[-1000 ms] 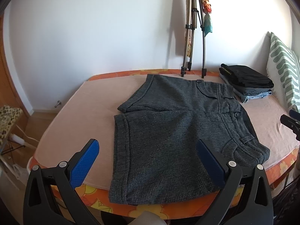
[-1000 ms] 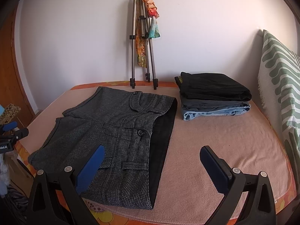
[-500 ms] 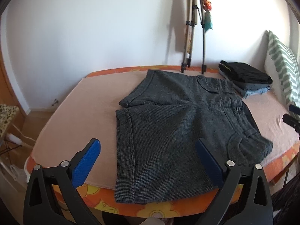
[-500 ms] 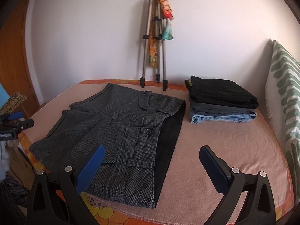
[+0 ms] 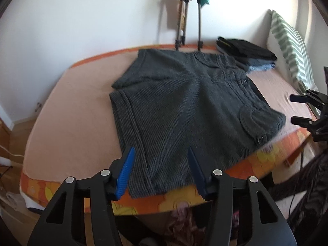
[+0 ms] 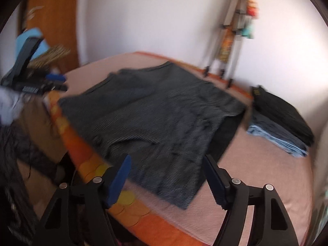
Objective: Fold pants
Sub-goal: 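Grasp the shorts' leg hem with the right gripper while the left gripper grasps the waistband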
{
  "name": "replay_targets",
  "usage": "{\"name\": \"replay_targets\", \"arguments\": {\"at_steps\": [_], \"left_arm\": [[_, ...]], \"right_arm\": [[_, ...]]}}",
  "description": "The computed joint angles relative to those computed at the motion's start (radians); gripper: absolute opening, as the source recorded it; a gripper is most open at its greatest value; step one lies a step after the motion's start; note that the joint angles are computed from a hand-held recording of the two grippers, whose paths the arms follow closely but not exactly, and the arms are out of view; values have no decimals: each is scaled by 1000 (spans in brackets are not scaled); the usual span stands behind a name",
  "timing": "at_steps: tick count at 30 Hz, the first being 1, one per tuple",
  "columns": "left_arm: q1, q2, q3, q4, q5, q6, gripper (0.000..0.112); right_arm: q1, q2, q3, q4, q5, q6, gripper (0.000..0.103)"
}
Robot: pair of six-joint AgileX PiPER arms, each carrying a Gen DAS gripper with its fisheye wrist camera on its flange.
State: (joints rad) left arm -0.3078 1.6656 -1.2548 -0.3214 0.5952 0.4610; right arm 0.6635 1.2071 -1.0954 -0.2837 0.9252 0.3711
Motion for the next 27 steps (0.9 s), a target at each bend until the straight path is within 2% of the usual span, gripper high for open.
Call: {"name": "replay_targets", "arguments": {"at_steps": [3, 6, 10, 16, 17, 19, 23, 27], "left_arm": [[-1, 1, 5, -12, 41, 58, 51], [-13, 7, 10, -1, 77, 90, 51], [-33, 16, 9, 27, 89, 87, 51], [-56, 24, 2, 47, 89, 117, 51], [-61, 27, 0, 52, 88, 120, 51], [-69, 32, -2, 65, 81, 127, 51], [-81, 39, -7, 85, 64, 132, 52], [-99, 34, 14, 102, 38, 146, 58]], "right_arm": [[35, 45, -9, 14, 20, -90, 59], [30, 81, 1, 34, 20, -157, 59], [14, 107, 15, 47, 21, -212, 59], [52, 123, 31, -11, 24, -196, 58], [61, 128, 31, -26, 28, -186, 56], [75, 142, 29, -61, 43, -157, 42], [27, 136, 18, 0, 22, -201, 32], [-18, 120, 0, 60, 8, -228, 27]]}}
